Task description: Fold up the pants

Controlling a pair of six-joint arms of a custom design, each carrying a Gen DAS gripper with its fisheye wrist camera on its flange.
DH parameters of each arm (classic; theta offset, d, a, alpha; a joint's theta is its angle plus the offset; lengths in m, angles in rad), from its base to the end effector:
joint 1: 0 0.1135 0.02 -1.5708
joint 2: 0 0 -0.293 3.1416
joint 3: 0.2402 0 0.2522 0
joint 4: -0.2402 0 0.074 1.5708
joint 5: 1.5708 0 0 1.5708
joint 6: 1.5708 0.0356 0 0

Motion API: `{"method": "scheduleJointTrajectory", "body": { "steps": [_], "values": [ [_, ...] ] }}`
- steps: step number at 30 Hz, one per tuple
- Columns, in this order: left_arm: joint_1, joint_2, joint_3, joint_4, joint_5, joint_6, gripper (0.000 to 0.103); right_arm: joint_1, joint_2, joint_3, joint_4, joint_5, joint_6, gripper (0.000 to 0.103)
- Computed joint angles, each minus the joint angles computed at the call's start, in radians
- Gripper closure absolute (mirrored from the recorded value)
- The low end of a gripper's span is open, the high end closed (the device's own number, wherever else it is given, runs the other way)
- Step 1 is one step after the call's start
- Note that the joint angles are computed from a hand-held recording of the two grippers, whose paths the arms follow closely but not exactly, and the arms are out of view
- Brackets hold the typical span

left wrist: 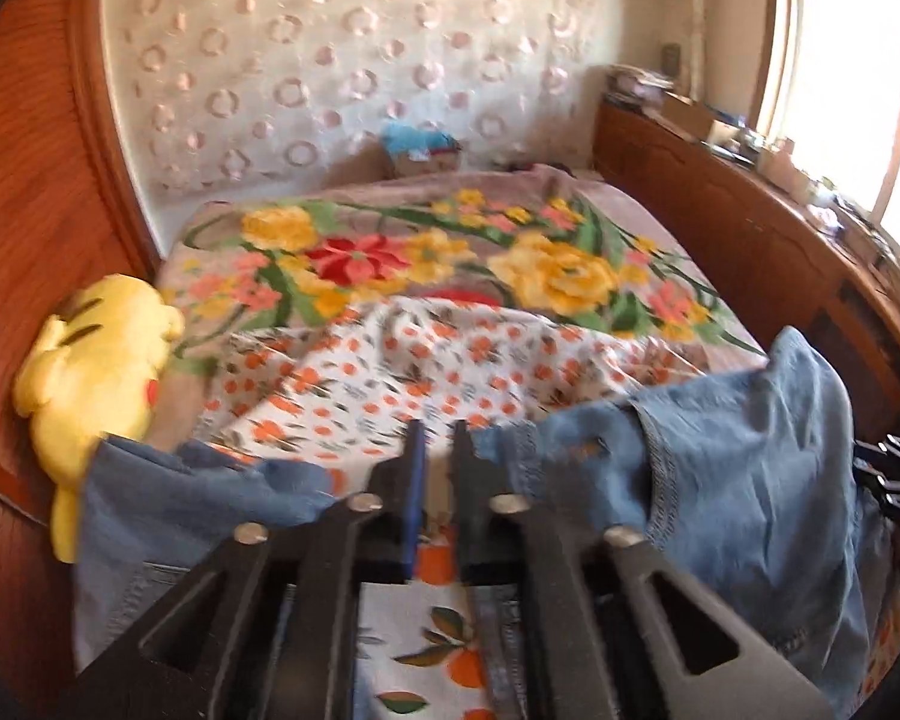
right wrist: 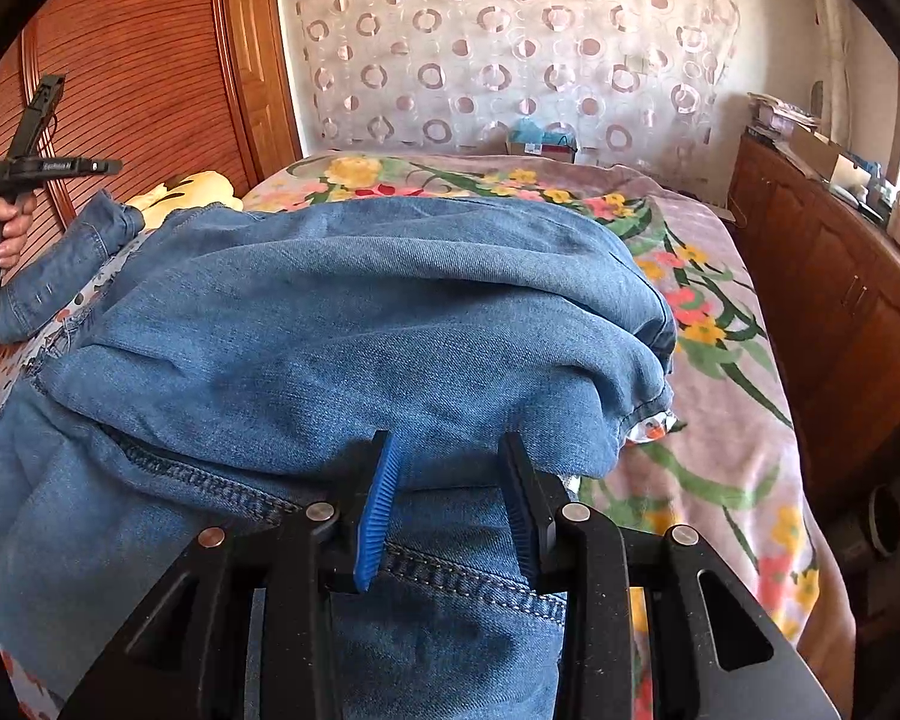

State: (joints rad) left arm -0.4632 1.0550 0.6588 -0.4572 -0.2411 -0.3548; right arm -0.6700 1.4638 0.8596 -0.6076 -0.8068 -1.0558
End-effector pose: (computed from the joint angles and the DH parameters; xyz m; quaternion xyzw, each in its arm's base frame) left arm 0.1791 -0.0800 0.2474 0.0082 0.9305 -0.0353 0.3645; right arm 0.2190 -0.1407 0.2227 -0.2423 0.8747 0.1264 0.4002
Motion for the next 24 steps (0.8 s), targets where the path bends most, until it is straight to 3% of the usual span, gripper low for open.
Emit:
{"method": "scheduleJointTrajectory", "body": {
  "steps": [5,13,21,24],
  "values": [
    [-0.023,0.121,-0.036,0.115,0.071,-0.005,0.054,0.006,-0.011,-0.012,0.014,0.007,0.009,0.067],
    [0.016,0.346,0.004,0.205,0.151,0.014,0.054,0.003,0.006,0.004,0.003,0.000,0.001,0.067],
    [0.035,0.379,0.004,0.230,0.187,-0.003,0.054,-0.001,0.016,0.010,-0.001,-0.003,-0.008,0.067],
    [0.025,0.337,-0.016,0.266,0.246,-0.001,0.059,-0.001,0.019,0.011,0.000,-0.003,-0.009,0.067]
  ]
}}
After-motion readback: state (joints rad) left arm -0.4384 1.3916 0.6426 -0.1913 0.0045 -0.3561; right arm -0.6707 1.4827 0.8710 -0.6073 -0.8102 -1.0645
